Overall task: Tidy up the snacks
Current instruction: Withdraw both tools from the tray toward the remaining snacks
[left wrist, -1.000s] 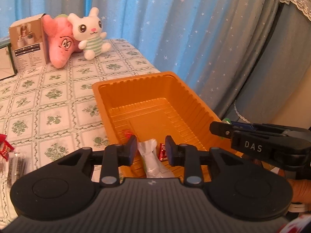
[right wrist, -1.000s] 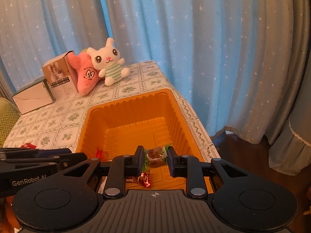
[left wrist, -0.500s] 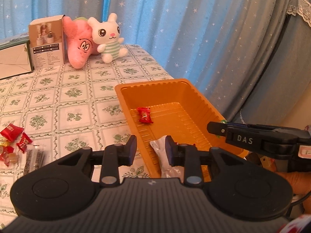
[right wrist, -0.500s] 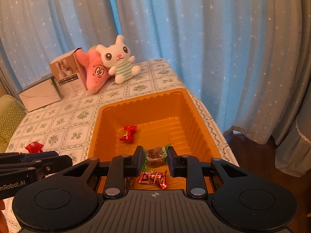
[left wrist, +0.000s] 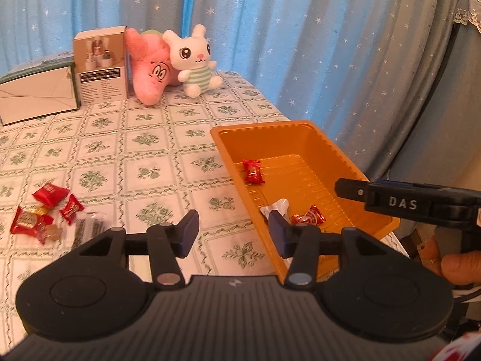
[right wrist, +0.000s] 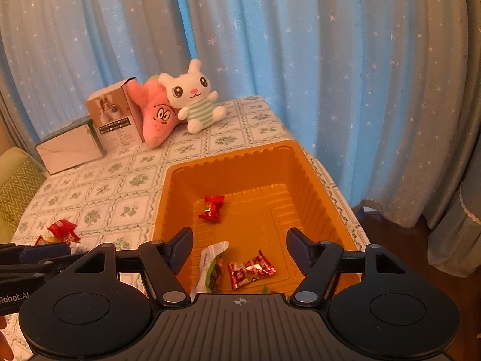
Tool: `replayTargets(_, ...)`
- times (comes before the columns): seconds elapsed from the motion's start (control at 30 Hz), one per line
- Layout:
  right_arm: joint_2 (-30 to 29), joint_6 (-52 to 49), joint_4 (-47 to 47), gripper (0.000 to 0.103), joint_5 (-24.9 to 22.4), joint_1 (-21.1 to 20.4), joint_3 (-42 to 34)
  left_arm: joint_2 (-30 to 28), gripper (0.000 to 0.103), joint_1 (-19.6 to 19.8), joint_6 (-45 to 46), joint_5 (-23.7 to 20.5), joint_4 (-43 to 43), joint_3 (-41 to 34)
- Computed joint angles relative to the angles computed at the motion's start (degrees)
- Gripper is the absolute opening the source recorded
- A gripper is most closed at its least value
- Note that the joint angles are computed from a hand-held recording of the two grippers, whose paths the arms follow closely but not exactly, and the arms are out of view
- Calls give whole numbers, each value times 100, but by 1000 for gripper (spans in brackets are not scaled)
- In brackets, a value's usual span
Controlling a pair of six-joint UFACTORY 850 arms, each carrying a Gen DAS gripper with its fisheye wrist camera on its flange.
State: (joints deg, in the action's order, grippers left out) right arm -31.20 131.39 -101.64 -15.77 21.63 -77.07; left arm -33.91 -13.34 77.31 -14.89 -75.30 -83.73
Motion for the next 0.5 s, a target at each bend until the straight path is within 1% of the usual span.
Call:
replayTargets(0.2,294,20,109,69,-175,213,280,419,47,98,688,40,-686,515)
replayTargets(0.33,451,-30,220,69,-273,394,424,700,47,174,955,74,-896,846)
replayTargets(0.5,586,2,241,69,-386,621,547,1036,47,319,1680,99,-1576,1271)
